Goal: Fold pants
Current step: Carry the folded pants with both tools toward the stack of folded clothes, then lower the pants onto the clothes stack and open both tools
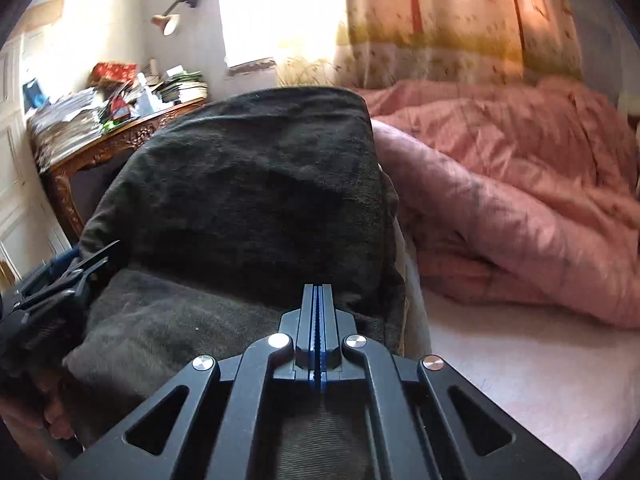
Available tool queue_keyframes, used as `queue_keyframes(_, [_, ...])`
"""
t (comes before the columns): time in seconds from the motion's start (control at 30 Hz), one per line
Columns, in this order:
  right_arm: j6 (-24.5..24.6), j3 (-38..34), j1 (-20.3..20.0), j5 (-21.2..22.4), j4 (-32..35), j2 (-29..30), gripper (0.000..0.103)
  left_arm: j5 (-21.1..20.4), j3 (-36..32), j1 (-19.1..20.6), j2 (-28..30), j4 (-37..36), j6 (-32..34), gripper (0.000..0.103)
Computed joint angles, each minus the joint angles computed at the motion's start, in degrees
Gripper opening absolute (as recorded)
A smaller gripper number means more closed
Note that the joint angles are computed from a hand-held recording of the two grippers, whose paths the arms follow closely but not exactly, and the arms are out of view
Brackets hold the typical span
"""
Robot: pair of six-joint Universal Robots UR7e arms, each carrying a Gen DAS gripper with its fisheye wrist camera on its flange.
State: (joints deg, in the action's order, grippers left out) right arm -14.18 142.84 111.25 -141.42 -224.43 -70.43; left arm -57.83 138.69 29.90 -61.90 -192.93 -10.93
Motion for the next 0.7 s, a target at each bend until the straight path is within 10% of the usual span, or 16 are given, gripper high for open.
queue_keyframes(0.2, [5.0, 0.7, 2.7, 0.5, 7.2, -4.7, 0.0, 7.1, 1.4, -5.2, -1.2, 1.6, 1.2, 0.067])
queue_keyframes(0.37, [8.4, 2.0, 5.4, 9.5, 15.3, -10.0, 0.0, 13.6, 2.4, -10.2, -2.1, 2.7, 2.6, 0.059])
queue_keyframes(0.7, [14.9, 1.8, 6.4, 8.7, 32.0, -12.1, 0.0, 10.3, 5.2, -16.6, -5.5, 5.9, 0.2, 0.043])
